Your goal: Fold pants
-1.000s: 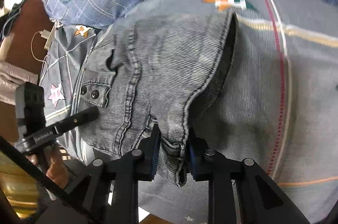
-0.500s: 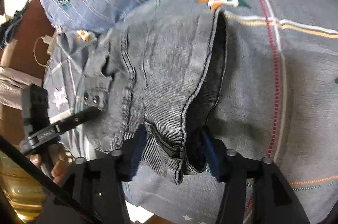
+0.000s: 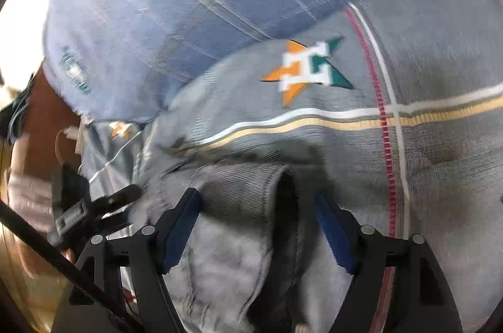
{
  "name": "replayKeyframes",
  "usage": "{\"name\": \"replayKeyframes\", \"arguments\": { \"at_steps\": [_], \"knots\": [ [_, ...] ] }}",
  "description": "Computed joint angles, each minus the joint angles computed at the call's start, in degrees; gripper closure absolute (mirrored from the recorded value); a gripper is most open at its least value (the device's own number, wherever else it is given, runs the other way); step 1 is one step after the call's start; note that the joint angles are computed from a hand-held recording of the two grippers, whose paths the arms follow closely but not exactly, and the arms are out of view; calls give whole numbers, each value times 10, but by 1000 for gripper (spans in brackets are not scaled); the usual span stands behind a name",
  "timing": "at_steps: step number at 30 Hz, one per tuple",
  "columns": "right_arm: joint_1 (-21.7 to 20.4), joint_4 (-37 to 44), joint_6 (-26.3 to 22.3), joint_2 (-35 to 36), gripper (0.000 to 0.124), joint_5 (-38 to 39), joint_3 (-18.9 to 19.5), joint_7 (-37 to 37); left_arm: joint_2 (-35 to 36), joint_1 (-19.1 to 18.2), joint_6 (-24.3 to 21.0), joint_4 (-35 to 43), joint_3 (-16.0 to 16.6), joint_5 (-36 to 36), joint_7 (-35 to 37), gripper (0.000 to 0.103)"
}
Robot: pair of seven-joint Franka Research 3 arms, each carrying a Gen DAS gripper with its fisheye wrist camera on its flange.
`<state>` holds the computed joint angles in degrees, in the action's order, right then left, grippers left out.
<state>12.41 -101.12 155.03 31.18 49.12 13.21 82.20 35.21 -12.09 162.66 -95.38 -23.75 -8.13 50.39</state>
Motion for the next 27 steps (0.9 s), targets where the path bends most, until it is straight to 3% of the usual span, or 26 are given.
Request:
{"name": "replayKeyframes", "arguments": {
  "at_steps": [1, 3, 5, 6, 8, 9, 10, 14, 17, 19, 20, 23, 24, 25, 26, 27],
  "knots": [
    [-14, 7, -7, 10, 50, 24, 14, -16, 9, -3, -27, 11, 3, 5, -12, 47],
    [-30, 16, -15, 18, 61, 61, 35, -60, 18, 19, -17, 7, -22, -19, 25, 52],
    [-12, 19, -6, 18, 63, 44, 19, -58, 23, 25, -10, 10, -29, -31, 32, 54],
    [-13, 24, -8, 23, 72, 48, 20, -60, 25, 30, 0, 8, -35, -40, 34, 57],
    [-16, 26, -13, 26, 90, 58, 23, -65, 21, 33, 13, 1, -42, -42, 46, 75],
    [-12, 21, -8, 19, 102, 57, 21, -64, 14, 35, 21, -6, -46, -41, 55, 78],
    [-6, 11, 3, 7, 106, 54, 18, -64, 4, 37, 36, -17, -50, -40, 63, 80],
    [-11, -13, 50, -26, 107, 95, 37, -134, -17, 56, 94, -53, -71, -36, 82, 80],
    [-2, 3, 28, -6, 109, 85, 16, -86, 34, 101, 79, -25, -119, -59, 100, 80],
    [1, 3, 26, -1, 109, 76, 11, -65, 47, 132, 101, -36, -160, -81, 107, 80],
    [0, -3, 29, -7, 109, 74, 12, -70, 38, 127, 101, -39, -155, -78, 112, 80],
    [12, -2, 32, -6, 108, 38, 0, -54, 29, 60, 54, -6, -73, -26, 80, 74],
    [19, 4, 26, 3, 102, 22, -9, -30, 35, 45, 40, 7, -56, -23, 65, 69],
    [25, 10, 20, 9, 95, 2, -18, -8, 39, 31, 19, 18, -36, -19, 46, 56],
    [38, 15, 13, 14, 78, -30, -34, 24, 38, 25, 6, 21, -26, -17, 35, 43],
    [48, 13, 17, 13, 67, -54, -44, 50, 36, 22, -6, 24, -19, -17, 28, 39]
  ]
}}
